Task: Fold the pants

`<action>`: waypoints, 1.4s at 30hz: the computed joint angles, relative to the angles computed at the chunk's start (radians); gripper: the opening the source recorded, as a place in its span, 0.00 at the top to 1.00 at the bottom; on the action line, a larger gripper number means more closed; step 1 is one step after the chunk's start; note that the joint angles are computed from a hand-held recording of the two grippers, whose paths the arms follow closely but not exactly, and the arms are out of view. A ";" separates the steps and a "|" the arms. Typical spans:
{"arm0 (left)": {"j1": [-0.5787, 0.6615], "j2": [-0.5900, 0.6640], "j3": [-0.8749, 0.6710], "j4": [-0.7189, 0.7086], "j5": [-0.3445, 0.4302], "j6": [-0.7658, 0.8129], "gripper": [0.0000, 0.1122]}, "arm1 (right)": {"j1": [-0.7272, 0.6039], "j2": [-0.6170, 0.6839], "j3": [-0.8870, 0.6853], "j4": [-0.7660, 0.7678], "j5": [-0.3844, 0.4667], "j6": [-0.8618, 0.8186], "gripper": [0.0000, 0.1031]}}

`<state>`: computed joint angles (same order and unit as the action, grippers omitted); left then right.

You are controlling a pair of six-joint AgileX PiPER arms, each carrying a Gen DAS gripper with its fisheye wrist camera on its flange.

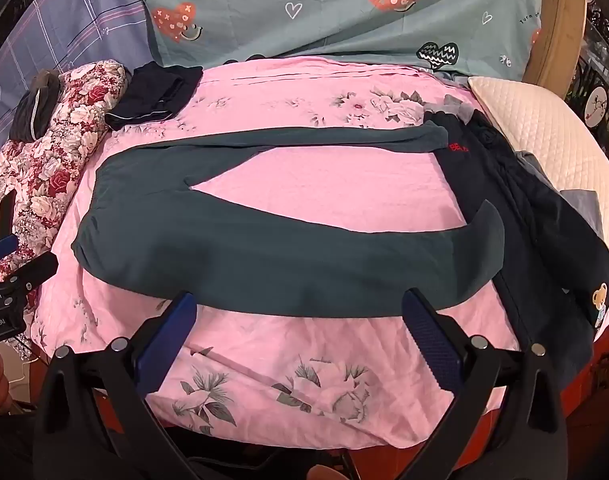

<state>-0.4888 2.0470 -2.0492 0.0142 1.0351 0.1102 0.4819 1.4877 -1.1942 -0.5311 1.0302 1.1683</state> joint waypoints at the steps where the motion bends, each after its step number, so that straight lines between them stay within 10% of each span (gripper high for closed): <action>1: 0.000 -0.001 0.001 0.001 -0.002 0.000 0.10 | 0.000 0.000 0.000 0.000 0.000 0.000 0.01; 42: -0.001 0.031 -0.036 -0.005 0.013 -0.001 0.10 | -0.015 0.026 -0.011 0.021 -0.007 -0.017 0.01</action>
<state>-0.4902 2.0779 -2.0853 0.0093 1.0486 0.1092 0.4669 1.5133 -1.2057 -0.5106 1.0232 1.1513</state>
